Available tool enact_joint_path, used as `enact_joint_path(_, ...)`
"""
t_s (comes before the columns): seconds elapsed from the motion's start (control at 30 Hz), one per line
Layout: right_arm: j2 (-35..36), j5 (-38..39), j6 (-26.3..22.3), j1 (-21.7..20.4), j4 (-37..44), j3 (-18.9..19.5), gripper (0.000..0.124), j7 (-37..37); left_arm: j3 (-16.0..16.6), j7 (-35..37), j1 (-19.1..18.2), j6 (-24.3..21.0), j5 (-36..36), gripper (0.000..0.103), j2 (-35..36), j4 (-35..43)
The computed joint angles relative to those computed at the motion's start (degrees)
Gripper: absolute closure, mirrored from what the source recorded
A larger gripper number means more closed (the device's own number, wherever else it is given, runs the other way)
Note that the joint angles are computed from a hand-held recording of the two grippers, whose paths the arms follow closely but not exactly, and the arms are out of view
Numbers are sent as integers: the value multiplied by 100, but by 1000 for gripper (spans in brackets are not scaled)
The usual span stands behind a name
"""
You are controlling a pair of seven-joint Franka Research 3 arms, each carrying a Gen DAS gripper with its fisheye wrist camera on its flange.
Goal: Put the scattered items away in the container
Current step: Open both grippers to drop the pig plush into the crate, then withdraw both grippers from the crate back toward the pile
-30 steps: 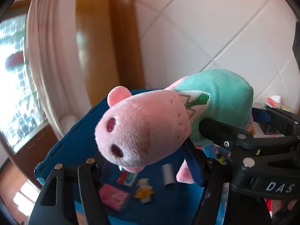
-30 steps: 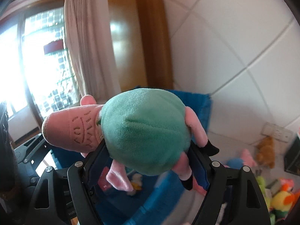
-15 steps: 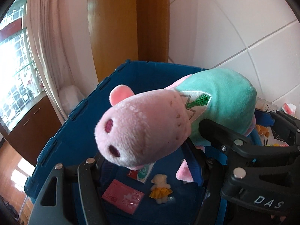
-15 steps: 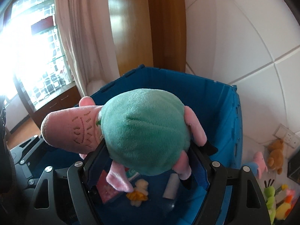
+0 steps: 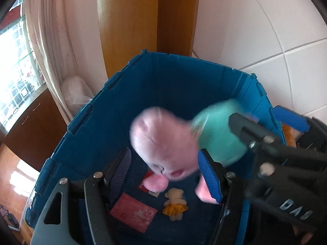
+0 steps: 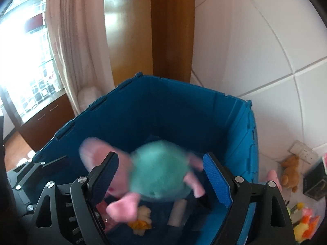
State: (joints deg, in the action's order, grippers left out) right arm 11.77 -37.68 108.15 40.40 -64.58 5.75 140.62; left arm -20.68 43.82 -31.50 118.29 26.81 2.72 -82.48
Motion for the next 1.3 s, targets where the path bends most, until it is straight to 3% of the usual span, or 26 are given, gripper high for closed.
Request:
enact_joint_path(0.2,219,-116,-505,184,463,-55,38,-205,-12,-31,21,-83,-60,36,-104,-104)
enact_joint_path(0.6,-49,-261,-731,340,222,28,34,15,-159,-275,86,128,118,35,-657,-701)
enact_joint_path(0.67,-199,-352,-752,359,48,91,33,92,-216,-403,102,173,268,31,-795,-835)
enact_joint_path(0.73,-353,-441,-716,341,-140,170,33,137,-286,-619,128,302,487,19,-1007,-1056)
enact_joint_path(0.8,-560,-564,-714,309,-399,281,31,229,-357,-778,162,475,644,18,-1242,-1290)
enact_joint_path(1.0,-1685,-795,-435,28,-1757,742,22,823,-725,-1072,234,582,1026,16,-1696,-1619)
enact_joint_path(1.1,-2414,-932,-239,-137,-2561,966,22,1192,-970,-1377,242,718,1345,2,-1875,-1791)
enact_joint_path(1.3,-4236,-1025,-630,-420,-4166,1517,22,1909,-1512,-1943,244,914,2020,1,-2094,-1957)
